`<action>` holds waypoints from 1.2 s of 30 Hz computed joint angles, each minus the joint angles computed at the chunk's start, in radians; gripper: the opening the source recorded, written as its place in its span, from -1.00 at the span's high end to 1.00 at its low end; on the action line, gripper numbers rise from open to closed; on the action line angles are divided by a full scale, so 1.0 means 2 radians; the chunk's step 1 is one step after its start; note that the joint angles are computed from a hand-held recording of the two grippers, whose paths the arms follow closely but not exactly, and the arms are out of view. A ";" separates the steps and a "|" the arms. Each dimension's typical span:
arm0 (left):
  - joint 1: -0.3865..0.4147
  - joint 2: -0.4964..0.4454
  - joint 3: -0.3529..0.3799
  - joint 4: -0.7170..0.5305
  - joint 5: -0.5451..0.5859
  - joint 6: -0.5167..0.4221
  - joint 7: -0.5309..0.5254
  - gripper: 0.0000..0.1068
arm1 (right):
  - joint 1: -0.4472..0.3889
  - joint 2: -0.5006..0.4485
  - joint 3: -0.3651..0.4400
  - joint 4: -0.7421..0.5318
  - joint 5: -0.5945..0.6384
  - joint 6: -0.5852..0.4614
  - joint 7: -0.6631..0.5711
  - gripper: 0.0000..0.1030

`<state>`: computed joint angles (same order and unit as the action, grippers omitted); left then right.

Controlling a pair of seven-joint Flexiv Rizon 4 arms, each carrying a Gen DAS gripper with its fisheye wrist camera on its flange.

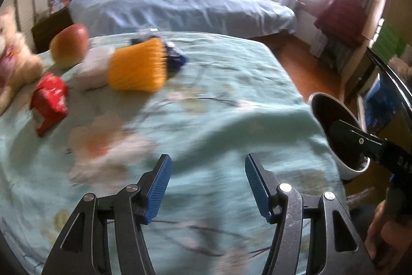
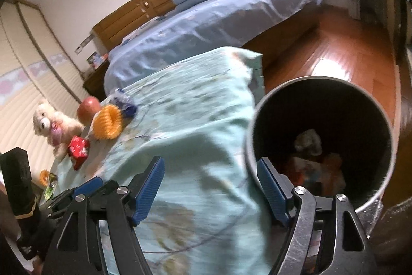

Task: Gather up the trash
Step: 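Move both tools back over the table toward the mesh net and red packet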

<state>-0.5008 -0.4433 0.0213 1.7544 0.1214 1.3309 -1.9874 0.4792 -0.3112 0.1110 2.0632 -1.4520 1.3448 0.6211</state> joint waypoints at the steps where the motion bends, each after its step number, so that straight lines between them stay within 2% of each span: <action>1: 0.002 0.004 0.002 0.007 -0.001 0.003 -0.003 -0.10 | 0.002 -0.006 0.000 -0.006 -0.001 0.004 -0.002 -0.53; 13: 0.020 0.035 0.031 0.049 0.026 0.012 -0.049 -0.10 | 0.042 -0.060 -0.018 -0.070 0.024 0.027 -0.041 -0.58; 17: 0.019 0.041 0.048 0.052 0.050 0.006 -0.074 -0.10 | 0.058 -0.077 -0.025 -0.089 0.047 0.035 -0.067 -0.59; 24: 0.043 0.051 0.049 0.062 0.066 0.001 -0.095 -0.10 | 0.089 -0.102 -0.043 -0.118 0.109 0.046 -0.128 -0.59; 31: 0.072 0.053 0.041 0.069 0.060 0.006 -0.091 -0.10 | 0.115 -0.135 -0.047 -0.159 0.192 0.046 -0.216 -0.59; 36: 0.096 0.046 0.028 0.069 0.036 0.013 -0.055 -0.11 | 0.129 -0.161 -0.045 -0.195 0.248 0.041 -0.275 -0.59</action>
<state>-0.3082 -0.3507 0.0765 1.8918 0.1930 1.3575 -2.0983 0.7363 -0.6338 0.0210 1.6736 -0.9554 1.4258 0.0711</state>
